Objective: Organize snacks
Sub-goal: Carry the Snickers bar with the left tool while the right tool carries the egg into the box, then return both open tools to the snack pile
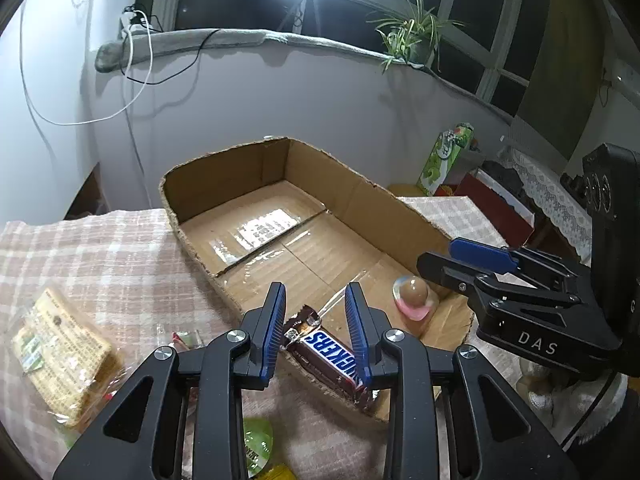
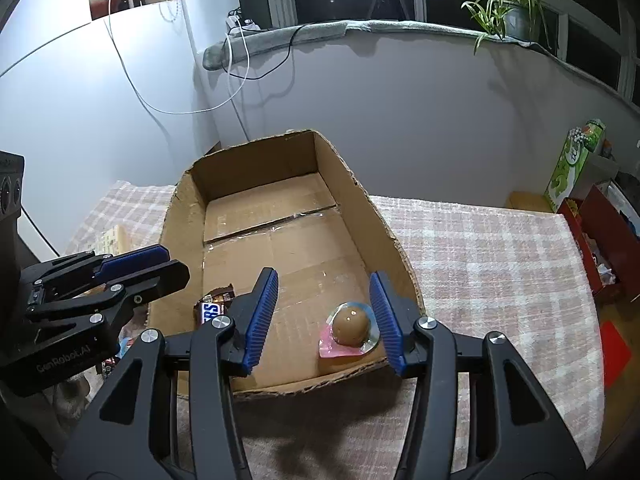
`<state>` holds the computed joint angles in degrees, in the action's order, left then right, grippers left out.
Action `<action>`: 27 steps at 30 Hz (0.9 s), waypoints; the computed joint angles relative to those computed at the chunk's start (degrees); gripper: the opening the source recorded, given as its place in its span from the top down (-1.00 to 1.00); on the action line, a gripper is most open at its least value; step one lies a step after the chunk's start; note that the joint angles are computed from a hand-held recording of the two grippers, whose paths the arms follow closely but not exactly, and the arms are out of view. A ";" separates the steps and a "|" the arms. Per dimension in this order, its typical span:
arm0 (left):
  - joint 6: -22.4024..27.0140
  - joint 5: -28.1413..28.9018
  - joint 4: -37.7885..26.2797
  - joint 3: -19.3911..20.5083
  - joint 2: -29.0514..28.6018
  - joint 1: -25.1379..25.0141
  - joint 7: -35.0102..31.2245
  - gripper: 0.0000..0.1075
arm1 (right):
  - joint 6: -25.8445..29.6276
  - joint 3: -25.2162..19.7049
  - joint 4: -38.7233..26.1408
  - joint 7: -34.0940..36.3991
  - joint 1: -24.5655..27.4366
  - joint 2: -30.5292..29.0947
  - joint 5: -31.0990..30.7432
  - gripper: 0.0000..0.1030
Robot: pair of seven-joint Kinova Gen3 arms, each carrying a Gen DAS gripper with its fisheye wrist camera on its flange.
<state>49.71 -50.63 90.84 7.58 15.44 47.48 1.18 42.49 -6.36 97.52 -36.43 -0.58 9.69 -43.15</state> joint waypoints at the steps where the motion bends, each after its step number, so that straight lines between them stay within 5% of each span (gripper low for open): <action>1: 0.16 -0.16 0.06 0.00 -0.11 0.15 0.18 0.46 | 0.31 0.01 0.05 0.06 0.11 -0.25 -0.10 0.03; 13: 4.85 -4.06 1.41 2.09 -2.81 2.49 5.07 0.46 | 2.80 1.88 3.14 3.62 -0.48 -5.39 -3.74 0.03; 27: 16.23 -8.30 8.34 9.61 -9.37 4.37 16.11 0.46 | 7.38 5.23 10.42 8.29 -5.48 -12.75 -6.30 0.03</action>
